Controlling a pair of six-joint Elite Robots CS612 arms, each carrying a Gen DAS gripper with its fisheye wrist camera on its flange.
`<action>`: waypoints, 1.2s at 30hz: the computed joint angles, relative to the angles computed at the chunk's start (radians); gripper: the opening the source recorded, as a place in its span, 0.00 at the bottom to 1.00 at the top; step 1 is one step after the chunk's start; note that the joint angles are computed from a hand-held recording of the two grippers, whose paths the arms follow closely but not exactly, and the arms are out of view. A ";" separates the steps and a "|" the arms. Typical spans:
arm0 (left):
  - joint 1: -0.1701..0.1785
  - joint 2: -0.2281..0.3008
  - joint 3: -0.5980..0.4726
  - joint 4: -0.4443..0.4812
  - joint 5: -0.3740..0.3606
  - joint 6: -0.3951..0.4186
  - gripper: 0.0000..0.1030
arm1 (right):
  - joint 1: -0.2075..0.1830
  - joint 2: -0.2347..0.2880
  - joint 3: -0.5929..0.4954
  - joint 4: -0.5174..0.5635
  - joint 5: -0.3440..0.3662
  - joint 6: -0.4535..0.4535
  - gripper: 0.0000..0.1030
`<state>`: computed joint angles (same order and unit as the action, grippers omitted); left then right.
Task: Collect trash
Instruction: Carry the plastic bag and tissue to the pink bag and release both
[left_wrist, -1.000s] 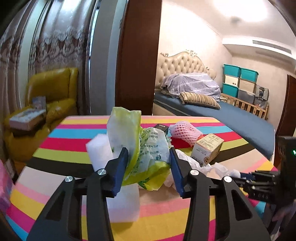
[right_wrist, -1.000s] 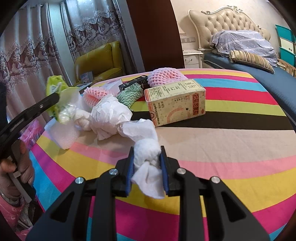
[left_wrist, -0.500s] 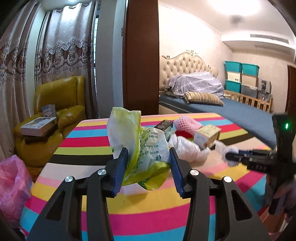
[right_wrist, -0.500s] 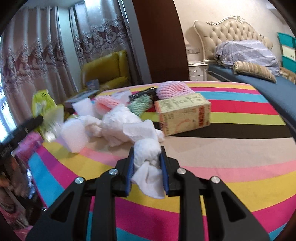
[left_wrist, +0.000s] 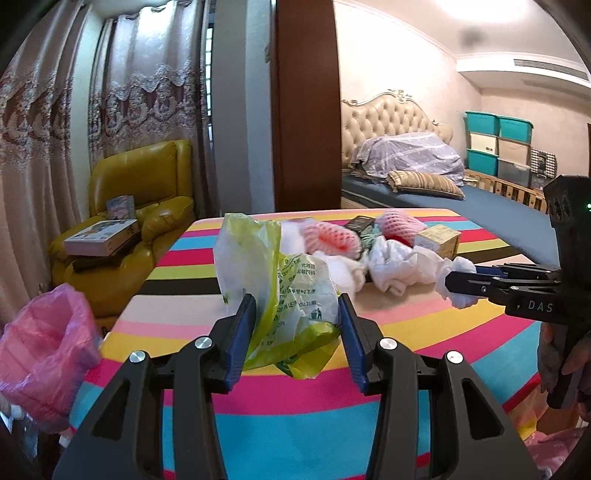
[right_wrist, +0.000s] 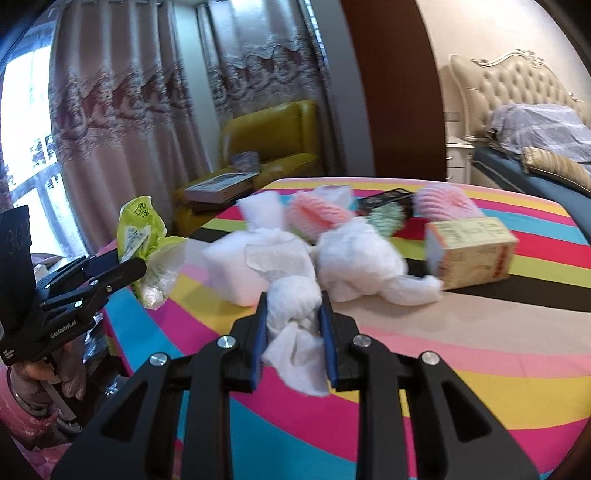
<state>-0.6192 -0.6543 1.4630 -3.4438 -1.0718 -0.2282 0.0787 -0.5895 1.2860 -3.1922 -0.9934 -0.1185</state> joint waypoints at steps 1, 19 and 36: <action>0.001 -0.009 0.018 -0.007 0.012 -0.006 0.42 | 0.003 0.001 -0.004 0.007 0.008 -0.005 0.24; 0.059 -0.139 0.244 -0.070 0.206 -0.189 0.41 | 0.130 0.037 -0.160 0.284 0.162 -0.266 0.25; 0.228 -0.177 0.314 0.071 0.187 -0.391 0.43 | 0.268 0.294 -0.748 0.729 0.249 -0.264 0.30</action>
<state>-0.3912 -0.8317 1.7769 -3.3730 -0.8844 -0.6193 0.3462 -0.2960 0.5383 -2.4632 -0.7444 -0.3821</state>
